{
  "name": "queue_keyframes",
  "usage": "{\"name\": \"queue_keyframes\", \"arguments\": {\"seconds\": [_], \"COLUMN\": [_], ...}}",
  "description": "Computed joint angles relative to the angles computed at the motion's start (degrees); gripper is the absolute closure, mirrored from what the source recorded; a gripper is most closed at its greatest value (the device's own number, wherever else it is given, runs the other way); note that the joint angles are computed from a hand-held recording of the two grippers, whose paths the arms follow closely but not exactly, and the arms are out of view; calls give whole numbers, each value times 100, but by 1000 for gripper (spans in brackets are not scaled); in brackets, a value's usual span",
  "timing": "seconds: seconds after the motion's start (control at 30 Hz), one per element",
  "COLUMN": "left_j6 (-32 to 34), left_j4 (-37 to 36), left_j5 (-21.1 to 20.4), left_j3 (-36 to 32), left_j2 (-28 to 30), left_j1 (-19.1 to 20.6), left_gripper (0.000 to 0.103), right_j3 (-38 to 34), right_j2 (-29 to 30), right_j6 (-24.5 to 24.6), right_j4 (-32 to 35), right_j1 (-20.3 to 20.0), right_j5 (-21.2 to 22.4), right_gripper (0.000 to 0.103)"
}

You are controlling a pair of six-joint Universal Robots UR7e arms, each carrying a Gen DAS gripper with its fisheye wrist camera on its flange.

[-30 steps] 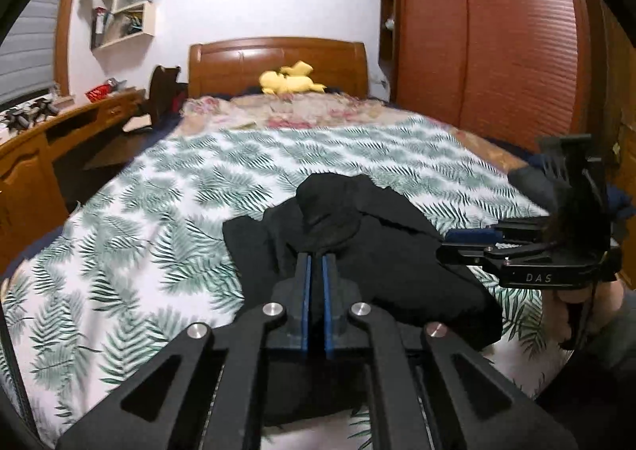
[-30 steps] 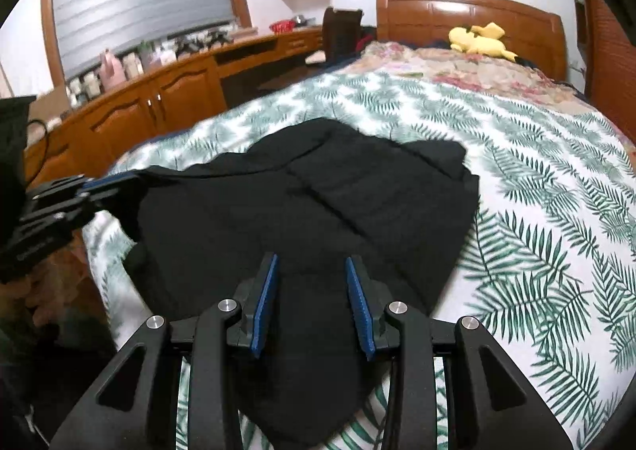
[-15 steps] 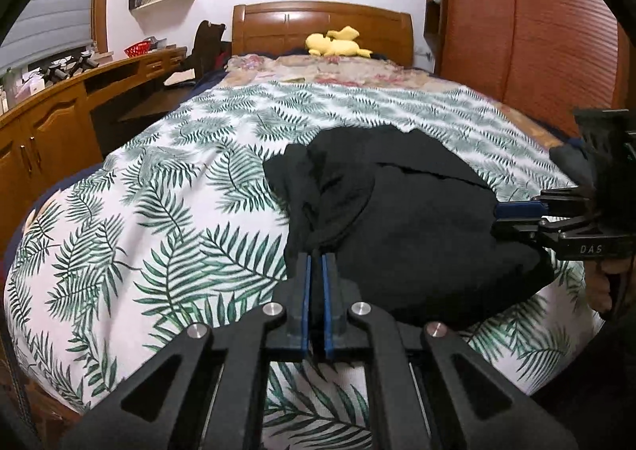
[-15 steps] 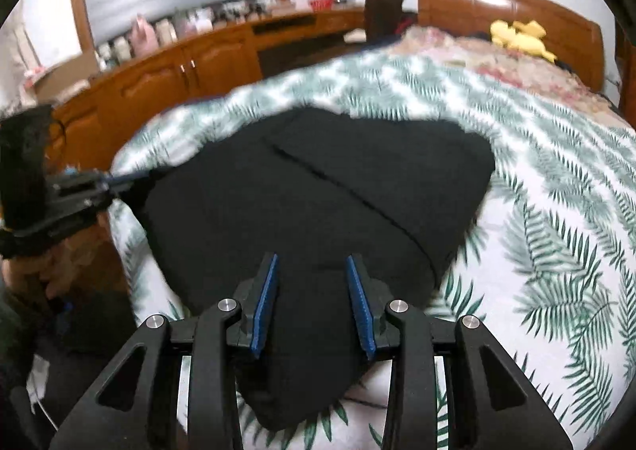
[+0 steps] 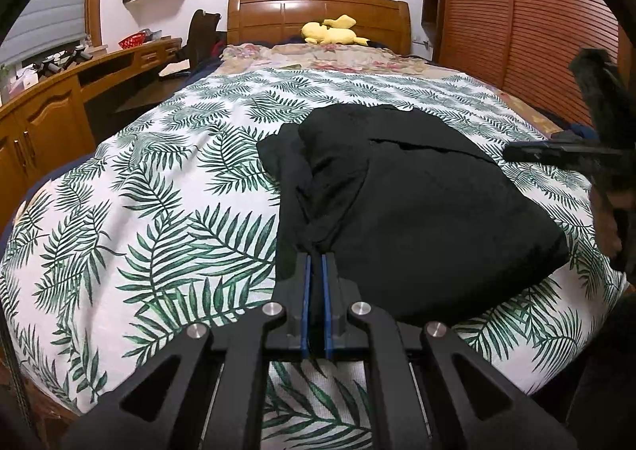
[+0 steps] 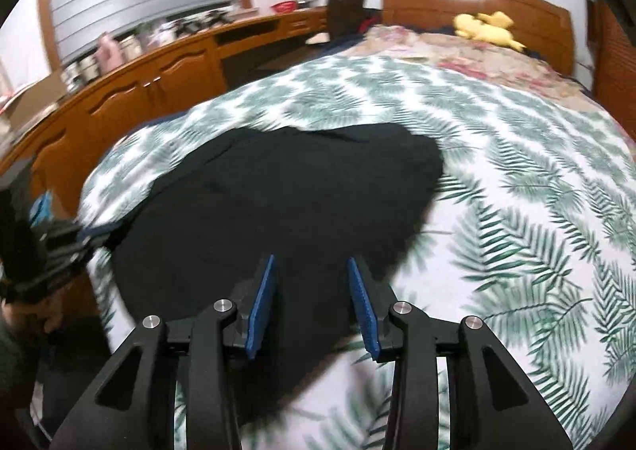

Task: Fold large clothes
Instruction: 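Grasp the folded black coat bundle with the right gripper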

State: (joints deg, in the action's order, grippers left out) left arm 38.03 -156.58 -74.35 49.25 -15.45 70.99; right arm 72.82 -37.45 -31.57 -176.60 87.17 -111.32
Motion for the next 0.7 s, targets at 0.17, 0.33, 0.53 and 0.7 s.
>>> {"name": "queue_keyframes", "arguments": {"seconds": [0.17,0.33,0.53,0.7], "left_j6": [7,5,-6,-9], "left_j4": [100,162,186,201], "left_j5": [-7,-27,-10,52], "left_j3": [-59,-108,-130,-126], "left_j2": [21,40,49,47], "left_j1": [5,21,20,10], "left_gripper": [99,99,99,99], "right_j3": [-582,-1472,-2689,-3440], "right_j2": [208,603,1137,1506], "right_j6": [354,585,774,1046], "right_j4": [221,743,1501,1925], "right_j1": [-104,-178,-316,-401], "right_j5": [80,-24,-109,-46], "right_gripper": [56,44,36,22]}}
